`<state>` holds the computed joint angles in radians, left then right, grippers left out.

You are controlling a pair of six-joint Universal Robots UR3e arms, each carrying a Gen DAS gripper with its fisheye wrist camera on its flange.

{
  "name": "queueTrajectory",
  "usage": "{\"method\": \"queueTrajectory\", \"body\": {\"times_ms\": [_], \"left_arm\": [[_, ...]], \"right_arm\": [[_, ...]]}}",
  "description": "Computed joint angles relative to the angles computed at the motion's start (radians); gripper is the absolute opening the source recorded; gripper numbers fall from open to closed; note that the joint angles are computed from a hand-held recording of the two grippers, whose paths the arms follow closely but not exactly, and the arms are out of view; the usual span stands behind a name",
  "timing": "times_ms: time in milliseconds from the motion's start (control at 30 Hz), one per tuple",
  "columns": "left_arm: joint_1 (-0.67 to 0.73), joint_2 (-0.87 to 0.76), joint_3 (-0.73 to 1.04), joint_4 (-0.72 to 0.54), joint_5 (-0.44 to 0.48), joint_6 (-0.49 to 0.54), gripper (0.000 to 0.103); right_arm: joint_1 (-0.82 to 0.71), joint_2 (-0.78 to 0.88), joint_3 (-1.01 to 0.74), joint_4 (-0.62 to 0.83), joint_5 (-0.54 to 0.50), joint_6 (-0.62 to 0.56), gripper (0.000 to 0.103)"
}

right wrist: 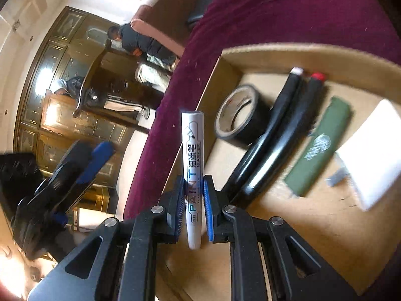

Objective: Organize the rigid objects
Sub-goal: 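Lower tape roll and paint marker into the box and open both tools, then withdraw both tools from the box back over the table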

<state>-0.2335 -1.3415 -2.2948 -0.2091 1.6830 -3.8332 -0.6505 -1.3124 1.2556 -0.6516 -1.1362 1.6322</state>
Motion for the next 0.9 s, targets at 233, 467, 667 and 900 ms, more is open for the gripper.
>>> {"method": "queueTrajectory", "body": {"times_ms": [233, 467, 667, 900], "left_arm": [[-0.036, 0.16, -0.118, -0.027, 0.046, -0.058, 0.056], [-0.101, 0.198, -0.162, 0.008, 0.055, -0.114, 0.062], [-0.147, 0.211, -0.18, 0.015, 0.063, -0.172, 0.062], [-0.313, 0.088, -0.116, 0.077, 0.164, -0.274, 0.062]], "right_arm": [[0.047, -0.002, 0.077, -0.067, -0.035, 0.1, 0.015], [-0.001, -0.045, 0.07, -0.074, -0.024, 0.075, 0.03], [-0.157, -0.07, -0.041, 0.022, -0.021, -0.099, 0.033], [-0.391, 0.059, -0.311, 0.141, 0.001, -0.267, 0.033]]}}
